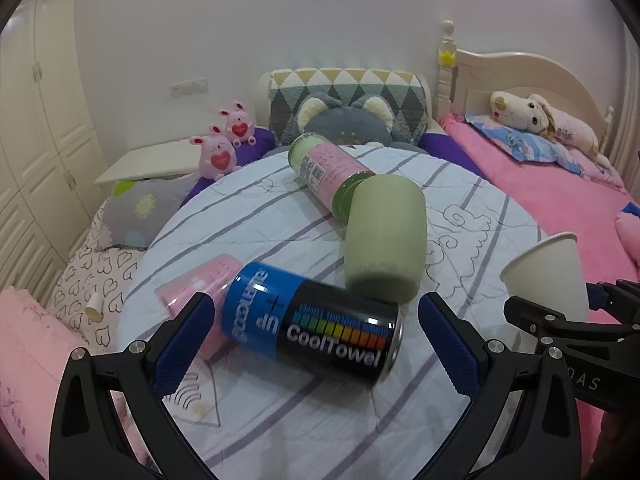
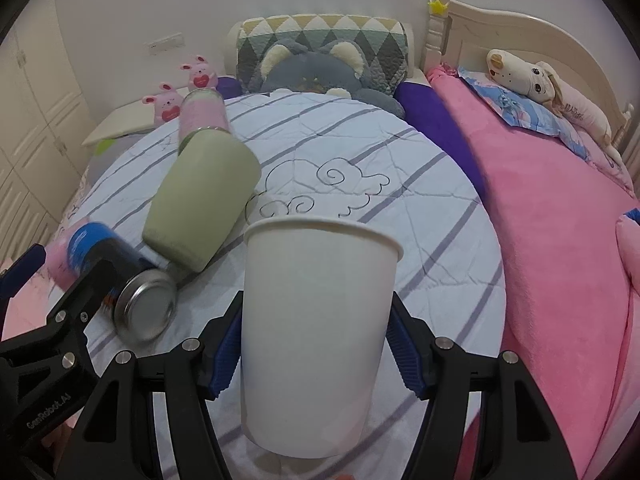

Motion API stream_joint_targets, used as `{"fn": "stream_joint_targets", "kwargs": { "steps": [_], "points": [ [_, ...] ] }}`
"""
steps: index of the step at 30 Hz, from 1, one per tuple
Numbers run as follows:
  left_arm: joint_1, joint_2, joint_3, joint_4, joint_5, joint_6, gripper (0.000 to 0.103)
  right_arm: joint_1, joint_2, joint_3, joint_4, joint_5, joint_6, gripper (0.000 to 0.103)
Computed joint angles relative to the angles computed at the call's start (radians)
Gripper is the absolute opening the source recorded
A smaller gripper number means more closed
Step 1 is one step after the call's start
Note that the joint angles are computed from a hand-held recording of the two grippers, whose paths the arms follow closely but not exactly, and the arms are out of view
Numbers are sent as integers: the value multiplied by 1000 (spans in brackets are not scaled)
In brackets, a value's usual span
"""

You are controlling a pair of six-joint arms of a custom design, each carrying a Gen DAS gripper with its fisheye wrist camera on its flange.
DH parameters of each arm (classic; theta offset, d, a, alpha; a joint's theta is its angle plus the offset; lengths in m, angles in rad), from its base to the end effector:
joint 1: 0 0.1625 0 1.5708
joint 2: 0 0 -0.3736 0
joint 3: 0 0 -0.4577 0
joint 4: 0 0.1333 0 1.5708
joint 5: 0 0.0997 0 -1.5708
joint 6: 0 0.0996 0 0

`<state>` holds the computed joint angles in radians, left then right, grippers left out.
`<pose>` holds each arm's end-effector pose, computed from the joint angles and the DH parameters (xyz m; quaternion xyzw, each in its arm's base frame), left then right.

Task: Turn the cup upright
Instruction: 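Lift the white paper cup with the right gripper toward the left gripper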

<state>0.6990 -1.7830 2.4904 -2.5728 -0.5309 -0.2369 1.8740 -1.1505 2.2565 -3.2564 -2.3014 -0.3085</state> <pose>-0.1493 -0.4118 0.2110 0.1987 0.8383 -0.3670 0.3508 0.2076 -0.4397 0.0870 0.1722 -0.8843 0.2660 0.3430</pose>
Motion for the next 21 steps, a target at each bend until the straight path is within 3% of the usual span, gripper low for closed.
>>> {"fn": "stream_joint_targets", "kwargs": {
  "steps": [6, 16, 18, 20, 21],
  "points": [
    [-49, -135, 76, 137, 33, -93, 103, 25, -14, 42, 0, -9, 15, 66],
    [-59, -321, 155, 362, 26, -197, 103, 55, 13, 96, -13, -40, 76, 66],
    [-54, -345, 162, 374, 24, -196, 103, 55, 19, 100, -23, -36, 96, 70],
    [-49, -367, 166, 390, 22, -202, 103, 68, 51, 93, -64, -88, 91, 82],
    [-45, -377, 168, 393, 16, -200, 103, 71, 59, 91, -78, -98, 84, 82]
  ]
}}
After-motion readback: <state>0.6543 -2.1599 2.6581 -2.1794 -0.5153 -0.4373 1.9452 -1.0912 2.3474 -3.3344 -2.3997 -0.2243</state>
